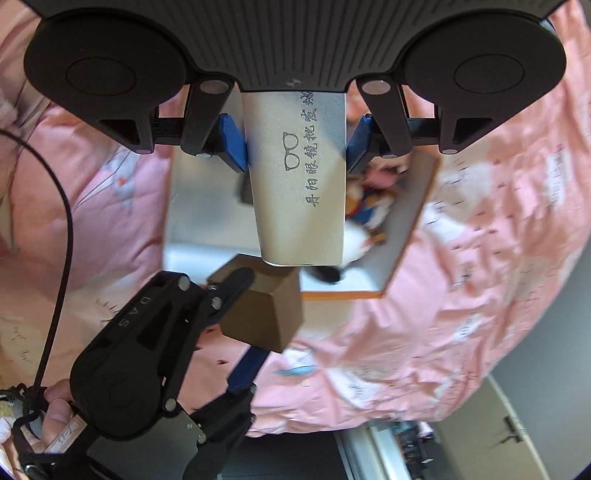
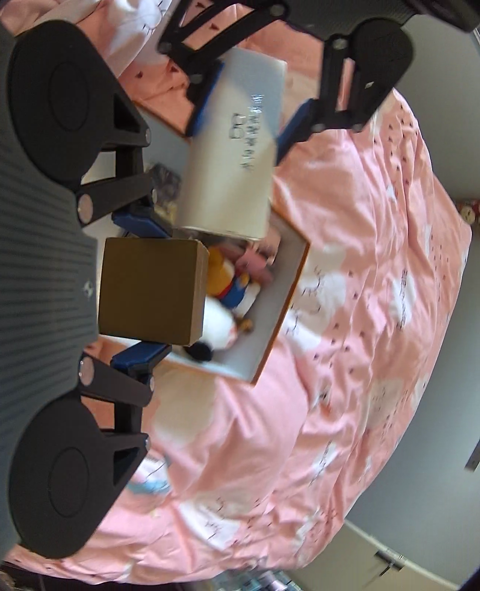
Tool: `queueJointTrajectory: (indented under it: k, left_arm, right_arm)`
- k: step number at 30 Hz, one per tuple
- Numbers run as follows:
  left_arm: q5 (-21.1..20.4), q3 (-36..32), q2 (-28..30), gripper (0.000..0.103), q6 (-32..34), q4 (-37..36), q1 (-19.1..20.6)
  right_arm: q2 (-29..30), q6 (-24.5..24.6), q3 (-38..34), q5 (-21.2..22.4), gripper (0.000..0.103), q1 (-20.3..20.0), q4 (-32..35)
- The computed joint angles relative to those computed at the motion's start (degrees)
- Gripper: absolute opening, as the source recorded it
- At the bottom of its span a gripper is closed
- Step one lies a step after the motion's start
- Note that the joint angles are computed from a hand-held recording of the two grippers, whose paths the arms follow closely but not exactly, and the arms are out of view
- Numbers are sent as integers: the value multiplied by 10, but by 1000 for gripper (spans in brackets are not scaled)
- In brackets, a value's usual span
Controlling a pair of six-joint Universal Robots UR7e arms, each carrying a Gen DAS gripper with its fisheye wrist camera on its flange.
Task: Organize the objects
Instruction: 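Carry the glasses case and brown box with both grippers over the orange box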
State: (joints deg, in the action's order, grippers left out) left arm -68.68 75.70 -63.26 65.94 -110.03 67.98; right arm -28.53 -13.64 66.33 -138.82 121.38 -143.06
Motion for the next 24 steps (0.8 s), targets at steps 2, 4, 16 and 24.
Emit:
queueJointTrajectory:
  k: [2, 4, 16, 24]
  left_arm:
    - [-10, -10, 21, 67, 1, 26, 4]
    - [-7, -18, 41, 67, 5, 50, 6]
    - [-13, -121, 146, 67, -34, 194, 38]
    - [-14, -176, 192, 67, -37, 262, 51]
  right_arm:
    - [-14, 1, 24, 0, 61, -7, -14]
    - [-23, 2, 40, 7, 61, -15, -17]
    - [-6, -47, 31, 60, 61, -45, -18]
    - [7, -37, 5, 57, 61, -51, 42]
